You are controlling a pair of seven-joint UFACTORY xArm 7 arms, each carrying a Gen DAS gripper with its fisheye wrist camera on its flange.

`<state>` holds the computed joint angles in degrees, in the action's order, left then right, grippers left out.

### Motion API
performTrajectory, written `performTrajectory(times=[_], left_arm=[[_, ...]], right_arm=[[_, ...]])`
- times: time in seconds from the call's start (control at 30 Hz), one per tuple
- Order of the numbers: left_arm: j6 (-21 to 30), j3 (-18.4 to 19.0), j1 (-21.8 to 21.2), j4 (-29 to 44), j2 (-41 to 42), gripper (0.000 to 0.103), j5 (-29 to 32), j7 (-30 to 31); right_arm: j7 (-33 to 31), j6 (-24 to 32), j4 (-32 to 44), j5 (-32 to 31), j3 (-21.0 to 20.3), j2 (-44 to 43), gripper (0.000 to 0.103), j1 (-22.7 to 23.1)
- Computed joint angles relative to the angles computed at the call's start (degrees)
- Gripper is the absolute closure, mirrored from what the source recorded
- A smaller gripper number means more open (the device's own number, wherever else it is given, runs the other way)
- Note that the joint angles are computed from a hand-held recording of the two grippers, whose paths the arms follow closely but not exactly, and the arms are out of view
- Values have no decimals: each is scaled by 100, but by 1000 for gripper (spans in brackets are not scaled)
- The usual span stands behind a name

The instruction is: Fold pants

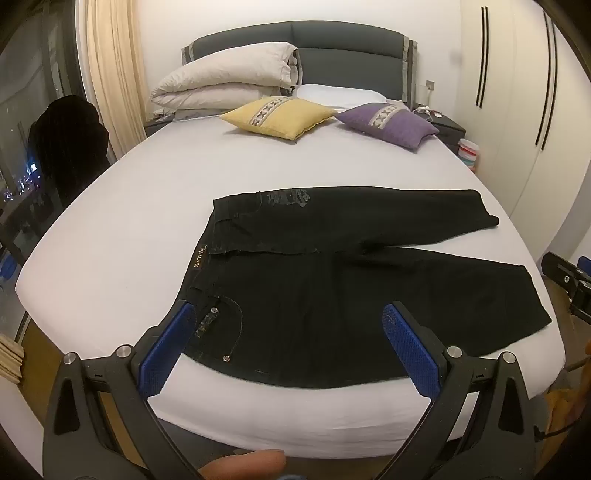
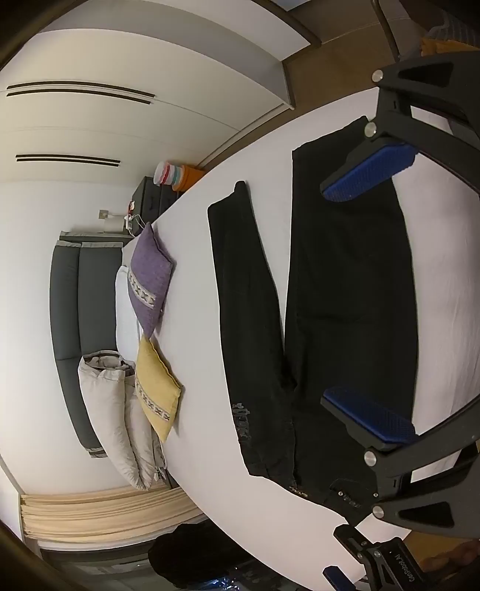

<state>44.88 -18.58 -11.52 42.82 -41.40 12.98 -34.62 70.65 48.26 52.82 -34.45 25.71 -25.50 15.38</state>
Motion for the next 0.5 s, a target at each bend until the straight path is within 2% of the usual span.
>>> performTrajectory(times=[0.3, 0.37, 0.5], left_arm=[[-29, -37, 20, -53, -103, 0, 50, -74], [-27, -24, 17, -50, -79, 0, 44, -56], [-4, -62, 44, 39, 37, 0, 52, -97]], right_arm=[[-88, -140, -255, 21, -95, -140, 0, 17], [-39, 120, 82, 13, 96, 102, 0, -33], [-24, 145, 100, -23, 43, 147, 0, 50]])
